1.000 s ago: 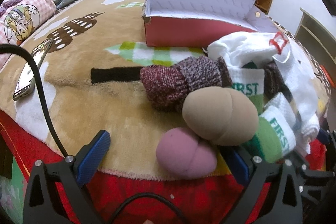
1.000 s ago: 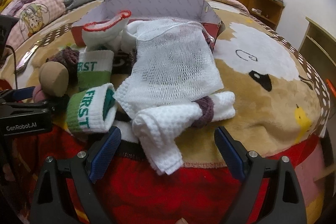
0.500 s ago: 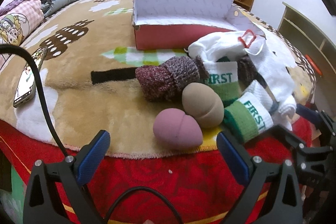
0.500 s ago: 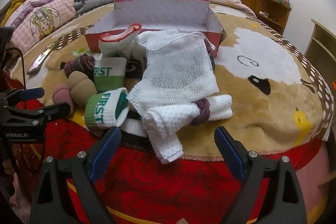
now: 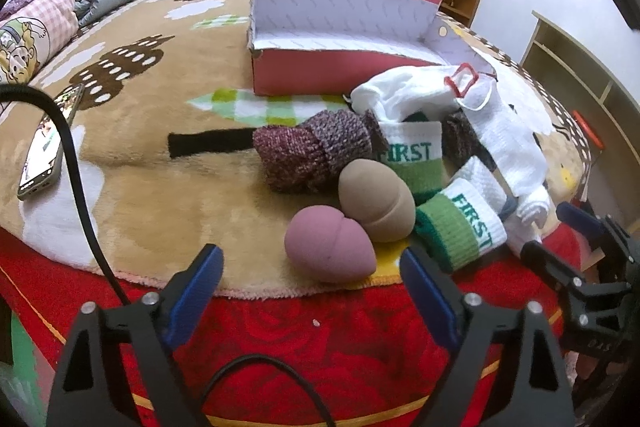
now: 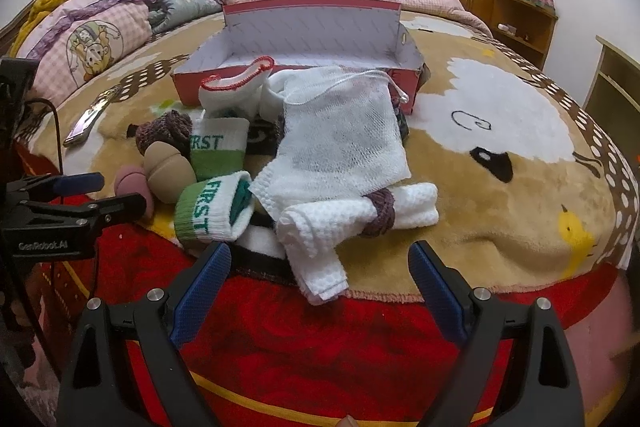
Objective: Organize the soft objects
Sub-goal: 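Move the left tool to the pink sponge and close on it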
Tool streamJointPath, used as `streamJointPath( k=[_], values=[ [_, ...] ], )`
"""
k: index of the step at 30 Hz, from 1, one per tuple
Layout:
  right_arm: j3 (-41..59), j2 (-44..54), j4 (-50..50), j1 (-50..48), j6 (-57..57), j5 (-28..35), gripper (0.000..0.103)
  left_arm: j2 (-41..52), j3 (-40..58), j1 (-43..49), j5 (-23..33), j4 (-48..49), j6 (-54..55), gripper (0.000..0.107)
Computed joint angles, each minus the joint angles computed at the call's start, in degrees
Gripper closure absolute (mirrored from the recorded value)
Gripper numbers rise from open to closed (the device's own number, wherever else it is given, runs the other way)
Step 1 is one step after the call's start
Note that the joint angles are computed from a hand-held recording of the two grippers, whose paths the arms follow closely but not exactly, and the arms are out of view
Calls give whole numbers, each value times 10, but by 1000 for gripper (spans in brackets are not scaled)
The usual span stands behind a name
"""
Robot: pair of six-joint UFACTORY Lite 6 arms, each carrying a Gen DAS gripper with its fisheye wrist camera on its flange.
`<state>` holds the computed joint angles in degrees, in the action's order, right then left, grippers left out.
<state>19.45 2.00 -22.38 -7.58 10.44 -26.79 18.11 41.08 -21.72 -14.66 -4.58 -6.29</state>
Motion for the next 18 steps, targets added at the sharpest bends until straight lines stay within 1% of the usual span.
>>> streamJointPath(
  k=[2,6,11,14,16,18],
  values=[
    [2,3,-5,-7,1,0,11,7,6,0,-1,9,-9,20],
    [5,8,-34,-26,17,-5,11,21,16,3,-8,50,-47,27],
    [17,25,-60,-41,39,-12,11,40,31,5,-8,84,-81,31],
    [29,48,-71,-44,50,-12,11,51,38,4,-10,89,-85,35],
    [33,55,-82,-48,62,-15,13,55,39,4,-14,89,-84,39],
    [35,51,-120,-61,99,-18,16,55,38,7,-19,118,-107,41]
  ],
)
